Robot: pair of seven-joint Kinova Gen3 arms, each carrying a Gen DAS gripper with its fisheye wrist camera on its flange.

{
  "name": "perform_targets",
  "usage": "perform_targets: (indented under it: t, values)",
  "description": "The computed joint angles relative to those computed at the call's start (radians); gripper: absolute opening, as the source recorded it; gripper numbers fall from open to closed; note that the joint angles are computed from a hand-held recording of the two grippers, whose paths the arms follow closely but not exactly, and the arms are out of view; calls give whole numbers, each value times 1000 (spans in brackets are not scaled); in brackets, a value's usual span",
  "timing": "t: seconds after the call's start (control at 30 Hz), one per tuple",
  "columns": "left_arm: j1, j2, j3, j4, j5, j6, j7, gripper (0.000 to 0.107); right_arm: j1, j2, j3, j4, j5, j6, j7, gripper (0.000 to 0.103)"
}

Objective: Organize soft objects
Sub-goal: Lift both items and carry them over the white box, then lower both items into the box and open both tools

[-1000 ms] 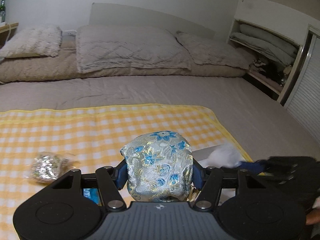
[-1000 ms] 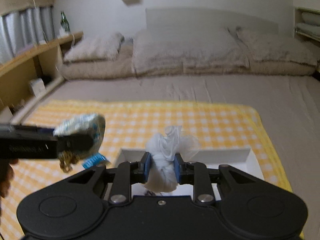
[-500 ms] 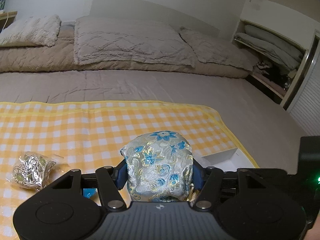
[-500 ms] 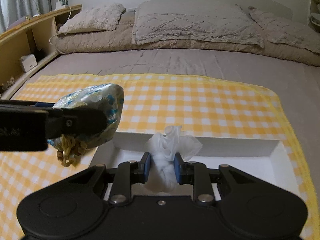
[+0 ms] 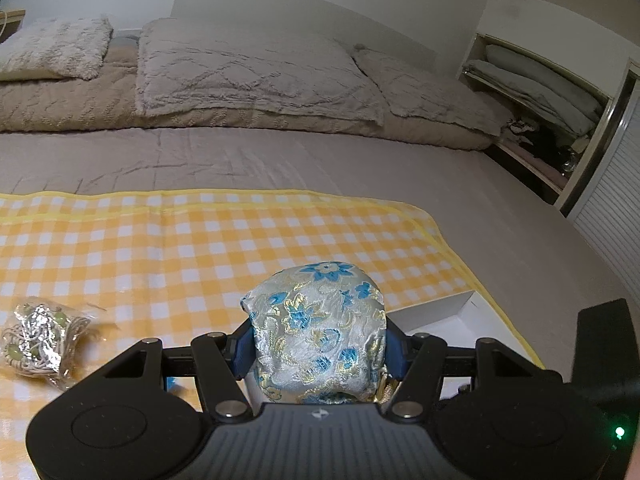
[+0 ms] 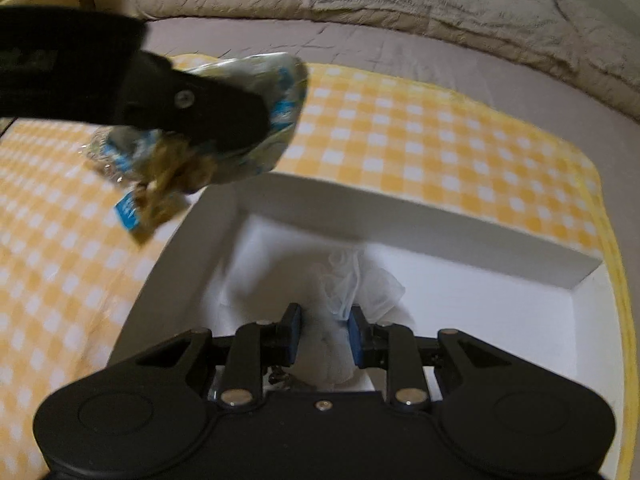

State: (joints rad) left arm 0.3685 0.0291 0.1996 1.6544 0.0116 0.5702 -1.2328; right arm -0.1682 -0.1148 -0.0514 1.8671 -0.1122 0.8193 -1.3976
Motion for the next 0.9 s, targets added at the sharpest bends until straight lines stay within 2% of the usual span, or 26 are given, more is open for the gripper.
perform_targets:
  t: [0.27,0.4,0.57,0.63,0.7,0.77,0.9]
  values:
    - [19,32,8,-11,-10,15,-19,62,6,-18,37,-35,-102,143,111,26]
    - [24,52,8,-16,-4,24,-55,62,40,-28,42,-44,-89,135,54,26]
    - [23,78,9,-18,30,46,-127,62,84,-33,28,-39,11,94,-108,26]
    - [40,85,7,-18,-9,54,-127,62,95,-38,40,-24,13,69,-138,26]
    - [64,89,-7,-13,-41,55,-144,64,99,-42,71,-13,-33,47,-119,26]
    - [40,92,11,-6,-7,58,-193,81,100,-42,93,-10,-83,40,-91,26]
    - [37,91,8,-5,8,75,-238,89,101,-28,101,-6,-153,25,-54,26]
